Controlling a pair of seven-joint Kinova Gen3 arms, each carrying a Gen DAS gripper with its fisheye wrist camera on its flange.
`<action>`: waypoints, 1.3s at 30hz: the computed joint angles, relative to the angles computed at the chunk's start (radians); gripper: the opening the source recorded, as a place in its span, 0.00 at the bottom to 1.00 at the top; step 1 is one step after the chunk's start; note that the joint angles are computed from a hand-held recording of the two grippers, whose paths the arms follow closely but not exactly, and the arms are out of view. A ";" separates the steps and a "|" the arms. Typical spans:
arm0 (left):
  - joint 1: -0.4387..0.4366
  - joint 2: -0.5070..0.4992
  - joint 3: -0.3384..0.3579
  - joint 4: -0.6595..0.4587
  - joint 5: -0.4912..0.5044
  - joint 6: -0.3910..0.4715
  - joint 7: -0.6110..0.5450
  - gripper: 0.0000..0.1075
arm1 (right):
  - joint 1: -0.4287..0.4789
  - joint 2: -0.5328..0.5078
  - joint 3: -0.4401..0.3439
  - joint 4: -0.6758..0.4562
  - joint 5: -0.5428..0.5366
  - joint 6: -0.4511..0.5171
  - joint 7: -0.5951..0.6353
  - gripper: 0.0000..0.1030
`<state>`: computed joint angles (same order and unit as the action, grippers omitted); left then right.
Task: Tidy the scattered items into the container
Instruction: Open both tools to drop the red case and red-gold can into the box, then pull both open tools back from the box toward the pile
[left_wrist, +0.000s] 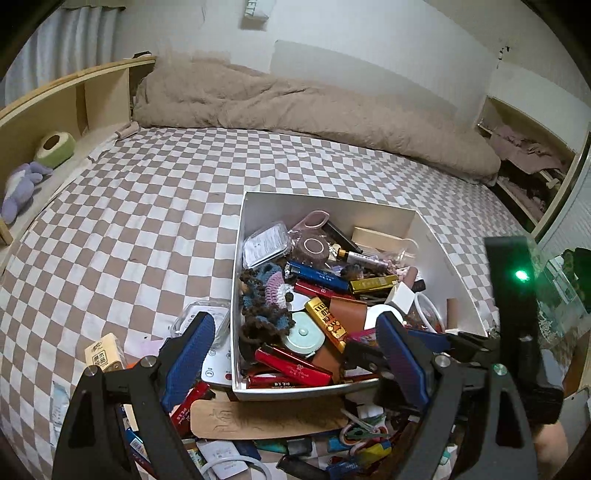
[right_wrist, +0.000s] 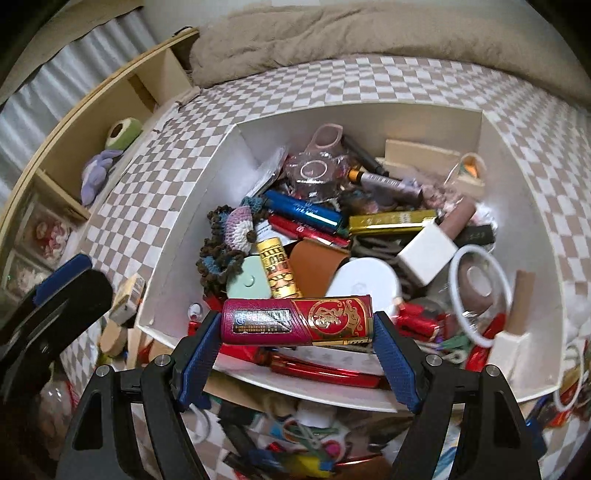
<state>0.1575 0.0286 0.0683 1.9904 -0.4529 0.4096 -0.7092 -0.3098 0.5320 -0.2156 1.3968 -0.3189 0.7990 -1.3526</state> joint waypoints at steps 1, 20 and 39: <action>0.001 -0.006 0.000 0.005 -0.011 0.000 0.008 0.83 | -0.005 0.003 0.004 -0.004 -0.001 0.004 -0.015 0.78; -0.056 -0.076 0.052 0.051 -0.036 0.000 0.027 0.83 | -0.067 -0.007 0.033 -0.056 0.068 0.076 -0.196 0.88; -0.066 -0.099 0.085 0.046 -0.048 0.047 0.039 0.83 | 0.022 -0.059 -0.011 0.049 -0.019 0.005 -0.079 0.88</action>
<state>0.0915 -0.0706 0.1532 2.0363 -0.5014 0.4571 -0.6703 -0.2879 0.4729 -0.2264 1.4463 -0.3377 0.8044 -1.4318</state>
